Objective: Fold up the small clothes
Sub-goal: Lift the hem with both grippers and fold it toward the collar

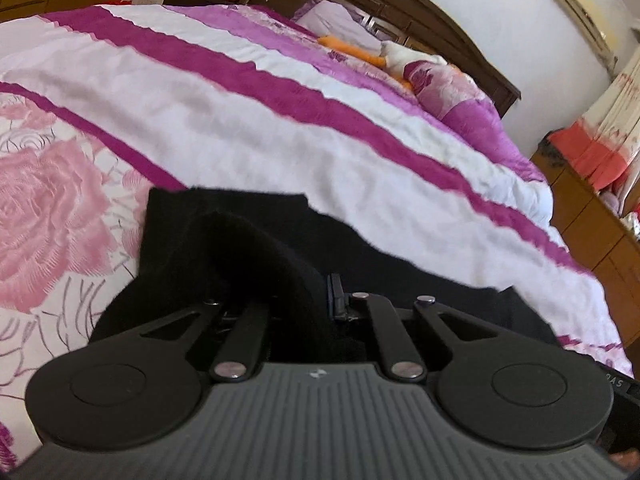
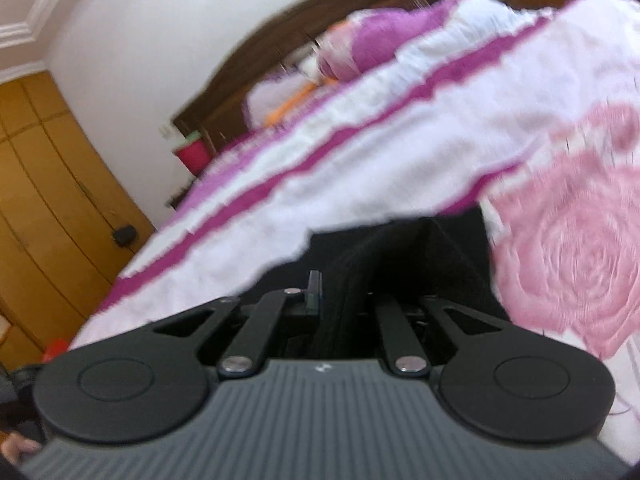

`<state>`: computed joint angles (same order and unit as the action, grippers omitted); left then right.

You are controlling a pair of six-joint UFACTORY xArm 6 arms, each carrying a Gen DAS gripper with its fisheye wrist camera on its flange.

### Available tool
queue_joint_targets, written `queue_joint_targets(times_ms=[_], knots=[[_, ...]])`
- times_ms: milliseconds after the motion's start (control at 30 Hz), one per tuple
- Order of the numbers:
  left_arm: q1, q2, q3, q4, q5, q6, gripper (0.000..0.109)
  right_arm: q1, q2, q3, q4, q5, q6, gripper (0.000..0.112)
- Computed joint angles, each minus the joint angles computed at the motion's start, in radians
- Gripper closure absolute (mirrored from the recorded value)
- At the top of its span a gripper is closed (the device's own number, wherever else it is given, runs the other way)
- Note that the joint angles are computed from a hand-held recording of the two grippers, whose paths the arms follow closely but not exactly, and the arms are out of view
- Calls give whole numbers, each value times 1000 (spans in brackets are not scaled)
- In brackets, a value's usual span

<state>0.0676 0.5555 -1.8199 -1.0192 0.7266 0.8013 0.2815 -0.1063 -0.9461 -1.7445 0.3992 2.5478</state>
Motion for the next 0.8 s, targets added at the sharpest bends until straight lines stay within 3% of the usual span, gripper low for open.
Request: queue_joint_targets(times_ms=[200,333,467,500,567,633,700,800], knots=[[-10,-40,64,-19,-45,77,98,-6,-8,21,-83,-26,121,105],[19,-74,70,-14,41,46,95,-6,-49,42,5,-46,29,99],[45,-121,119,-88,127,68,52,-5,-108,76,17,-87,14,75],[47,-135,139,-114,139,89,50,-7,-118,81,27,-104,-2,73],[50,-148,160,-139,180,104,49,-20,-125,84,126,-162,-131,73],[46,-147,162,-151,201,116,49,-31,-118,71,141,-215,-173,73],[29,-143,160,-151,173,128,49,-45,-101,51,140,-255,-191,73],[12,-107,105,-135,129,90,49,-66,-69,29,296,-280,-350,73]])
